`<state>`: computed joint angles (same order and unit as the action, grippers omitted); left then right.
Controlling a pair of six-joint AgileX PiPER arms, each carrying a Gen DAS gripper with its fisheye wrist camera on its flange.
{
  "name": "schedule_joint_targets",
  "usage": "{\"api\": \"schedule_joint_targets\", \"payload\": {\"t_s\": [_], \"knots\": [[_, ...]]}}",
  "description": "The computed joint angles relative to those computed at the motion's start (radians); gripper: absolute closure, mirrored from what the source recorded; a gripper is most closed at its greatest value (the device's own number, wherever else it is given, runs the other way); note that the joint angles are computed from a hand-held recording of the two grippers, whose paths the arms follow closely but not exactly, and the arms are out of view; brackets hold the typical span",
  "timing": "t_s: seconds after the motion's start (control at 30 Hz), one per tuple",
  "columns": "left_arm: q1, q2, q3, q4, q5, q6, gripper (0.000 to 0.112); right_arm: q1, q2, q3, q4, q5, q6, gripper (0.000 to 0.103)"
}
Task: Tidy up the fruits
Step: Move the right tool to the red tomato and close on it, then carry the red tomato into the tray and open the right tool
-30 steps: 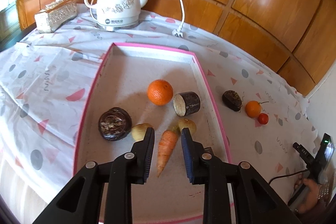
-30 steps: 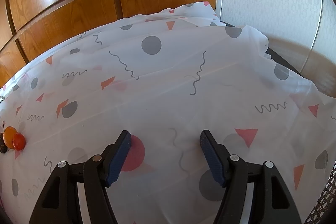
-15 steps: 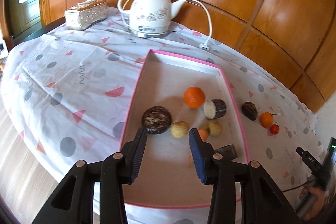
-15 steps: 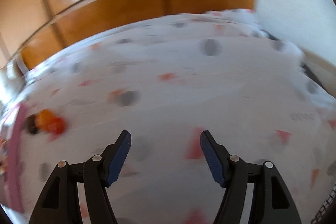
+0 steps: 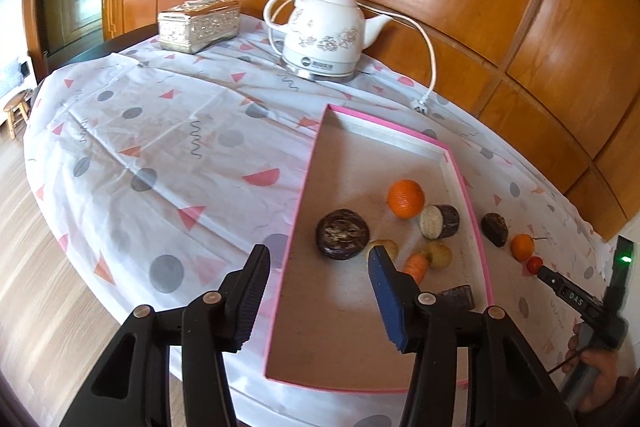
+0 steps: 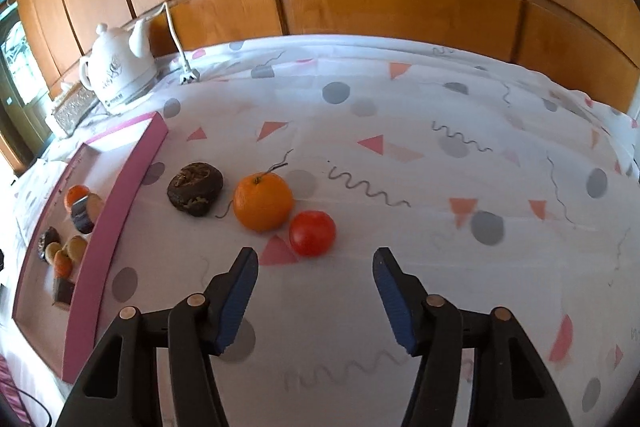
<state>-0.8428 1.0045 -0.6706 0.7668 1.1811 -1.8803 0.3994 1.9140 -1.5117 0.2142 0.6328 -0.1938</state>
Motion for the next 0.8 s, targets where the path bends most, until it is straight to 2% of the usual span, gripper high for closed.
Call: {"api": "schedule_joint_targets", "payload": {"t_s": [0.1,0.17,0.23,0.27,0.47,0.6,0.8], "knots": [[0.001,-0.012,0.012,-0.008,0.012,-0.014,0.056,0.008,0.048,-0.063,-0.042,0.034,0.038,0.043],[0.008,-0.019,0.021,-0.015,0.009,-0.019,0.056,0.012,0.1,-0.129,-0.073,0.07,0.06,0.053],[0.013,-0.025,0.026,-0.02,0.008,-0.018,0.056,0.014,0.122,-0.157,-0.088,0.092,0.063,0.073],[0.016,-0.025,0.028,-0.022,0.006,-0.017,0.056,0.015,0.124,-0.158,-0.095,0.091,0.063,0.074],[0.021,-0.022,0.029,-0.02,0.001,-0.019,0.056,0.011,0.087,-0.105,-0.082,0.056,0.047,0.075],[0.013,-0.023,0.026,-0.014,0.013,-0.026,0.056,-0.001,0.021,-0.026,0.002,0.036,-0.014,0.075],[0.008,-0.025,0.026,-0.016,0.016,-0.034,0.055,0.014,-0.053,0.053,0.143,0.05,-0.137,0.075]]}}
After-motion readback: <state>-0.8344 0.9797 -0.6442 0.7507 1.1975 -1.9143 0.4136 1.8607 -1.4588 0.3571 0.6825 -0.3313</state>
